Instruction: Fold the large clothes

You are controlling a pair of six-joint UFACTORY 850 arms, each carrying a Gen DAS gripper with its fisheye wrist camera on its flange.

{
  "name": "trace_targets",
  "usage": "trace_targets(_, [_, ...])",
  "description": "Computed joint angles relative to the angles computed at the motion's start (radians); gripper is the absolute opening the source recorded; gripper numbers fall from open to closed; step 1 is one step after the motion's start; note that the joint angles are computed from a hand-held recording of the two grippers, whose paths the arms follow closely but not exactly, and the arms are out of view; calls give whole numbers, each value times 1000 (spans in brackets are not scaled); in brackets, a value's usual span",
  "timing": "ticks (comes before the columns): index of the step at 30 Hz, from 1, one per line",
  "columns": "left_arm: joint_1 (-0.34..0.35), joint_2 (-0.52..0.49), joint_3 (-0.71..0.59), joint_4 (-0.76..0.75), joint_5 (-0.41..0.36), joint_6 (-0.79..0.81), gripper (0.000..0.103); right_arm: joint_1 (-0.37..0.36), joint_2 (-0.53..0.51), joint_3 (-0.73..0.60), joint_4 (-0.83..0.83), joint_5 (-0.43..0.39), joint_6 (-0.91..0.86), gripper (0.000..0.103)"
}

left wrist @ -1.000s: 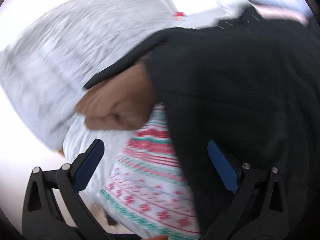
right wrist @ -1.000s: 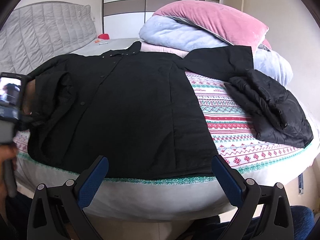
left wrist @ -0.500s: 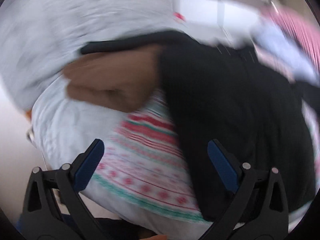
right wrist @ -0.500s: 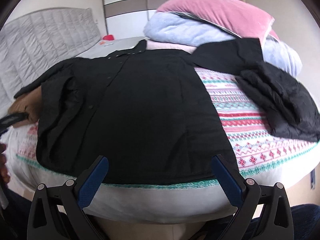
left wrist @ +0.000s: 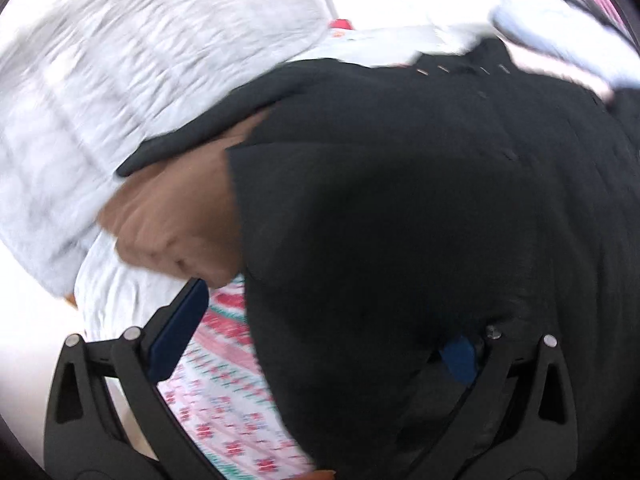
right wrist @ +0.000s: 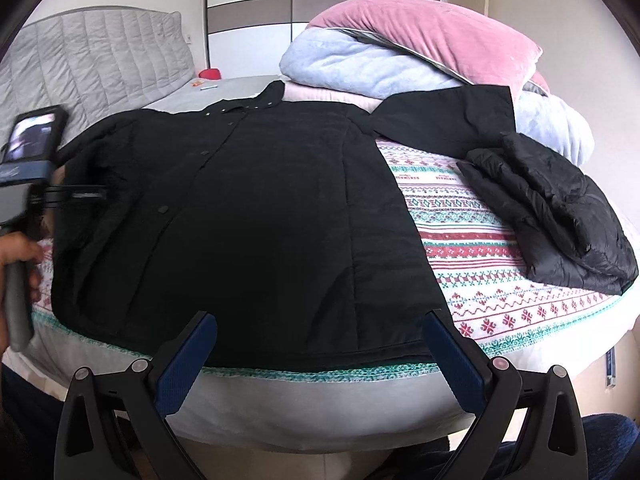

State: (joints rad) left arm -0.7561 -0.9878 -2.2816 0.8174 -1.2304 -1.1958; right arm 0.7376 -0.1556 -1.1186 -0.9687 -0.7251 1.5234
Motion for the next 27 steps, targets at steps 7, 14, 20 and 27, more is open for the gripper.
trace_targets(7, [66, 380, 513, 84, 98, -377, 103, -8, -7, -11, 18, 61, -22, 103])
trace_targets(14, [97, 591, 751, 82, 246, -560, 103, -10, -26, -36, 32, 63, -51, 103])
trace_targets(20, [49, 722, 938, 55, 363, -680, 103, -49, 14, -5, 52, 64, -14, 103])
trace_targets(27, [71, 921, 1204, 4, 757, -939, 103, -88, 55, 8, 103, 87, -28, 103])
